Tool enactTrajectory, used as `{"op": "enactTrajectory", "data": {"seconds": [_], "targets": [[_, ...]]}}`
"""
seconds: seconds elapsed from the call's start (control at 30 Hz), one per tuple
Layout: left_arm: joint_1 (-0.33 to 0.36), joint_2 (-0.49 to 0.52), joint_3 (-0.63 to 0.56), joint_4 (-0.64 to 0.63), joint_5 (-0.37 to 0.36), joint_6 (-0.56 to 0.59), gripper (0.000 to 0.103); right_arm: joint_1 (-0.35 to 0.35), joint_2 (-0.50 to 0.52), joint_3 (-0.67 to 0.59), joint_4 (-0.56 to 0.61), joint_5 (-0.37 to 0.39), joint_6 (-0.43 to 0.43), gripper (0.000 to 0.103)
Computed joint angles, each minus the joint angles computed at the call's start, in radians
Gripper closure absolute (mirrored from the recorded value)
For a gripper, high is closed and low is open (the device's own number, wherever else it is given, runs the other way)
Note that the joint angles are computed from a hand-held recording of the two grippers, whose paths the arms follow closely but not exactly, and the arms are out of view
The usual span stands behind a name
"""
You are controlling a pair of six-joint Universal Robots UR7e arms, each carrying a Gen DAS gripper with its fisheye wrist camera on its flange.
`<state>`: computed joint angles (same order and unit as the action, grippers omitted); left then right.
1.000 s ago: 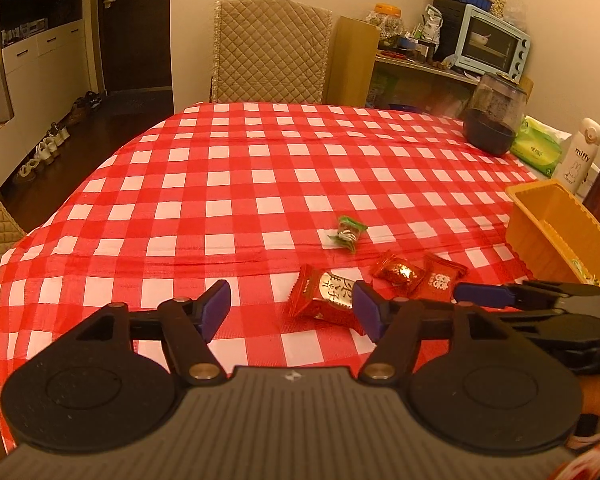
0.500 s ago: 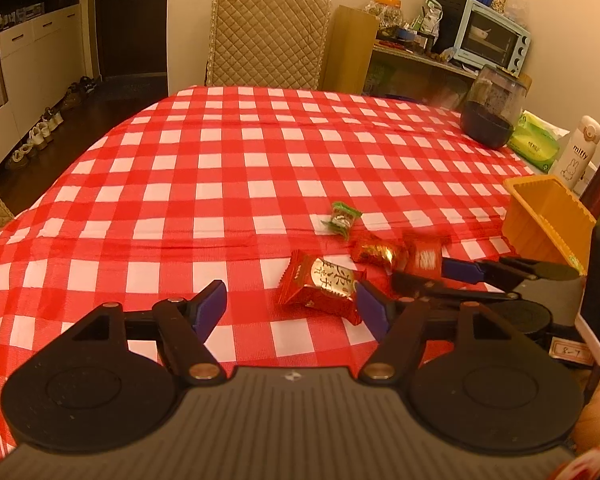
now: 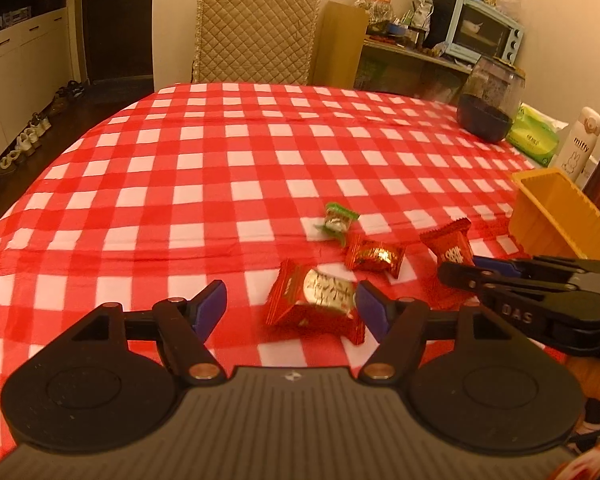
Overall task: Organize snacks
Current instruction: 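Grasp the red-gold printed packet with the left gripper while the right gripper grasps the red rectangular candy, then carry both candies over the orange tray and open both grippers to release them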
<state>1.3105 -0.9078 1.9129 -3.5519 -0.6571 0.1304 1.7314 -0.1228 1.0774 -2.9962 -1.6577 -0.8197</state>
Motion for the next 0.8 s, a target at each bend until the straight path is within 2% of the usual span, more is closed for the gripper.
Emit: {"op": "enactTrajectory", "data": {"seconds": [0.27, 0.37, 0.47, 0.53, 0.6, 0.7, 0.8], "targets": [[0.025, 0.036, -0.044, 0.005, -0.071, 0.102, 0.036, -0.004, -0.017, 0.012, 0.002, -0.008, 0.027, 0.080], [0.027, 0.049, -0.055, 0.013, -0.077, 0.145, 0.036, -0.003, -0.019, 0.013, 0.005, -0.008, 0.035, 0.080], [0.021, 0.074, -0.067, 0.007, -0.049, 0.210, 0.037, -0.003, -0.020, 0.013, 0.007, -0.008, 0.042, 0.080], [0.019, 0.086, -0.074, 0.008, -0.029, 0.239, 0.048, -0.003, -0.019, 0.012, 0.006, -0.009, 0.046, 0.080], [0.020, 0.094, -0.080, 0.011, -0.016, 0.248, 0.054, -0.003, -0.021, 0.014, 0.006, -0.008, 0.049, 0.080], [0.014, 0.104, -0.081, -0.006, 0.005, 0.259, 0.060, -0.004, -0.022, 0.016, 0.005, -0.007, 0.051, 0.081], [0.006, 0.098, -0.071, -0.006, 0.020, 0.218, 0.062, -0.004, -0.030, 0.026, -0.001, -0.004, 0.054, 0.082]]}}
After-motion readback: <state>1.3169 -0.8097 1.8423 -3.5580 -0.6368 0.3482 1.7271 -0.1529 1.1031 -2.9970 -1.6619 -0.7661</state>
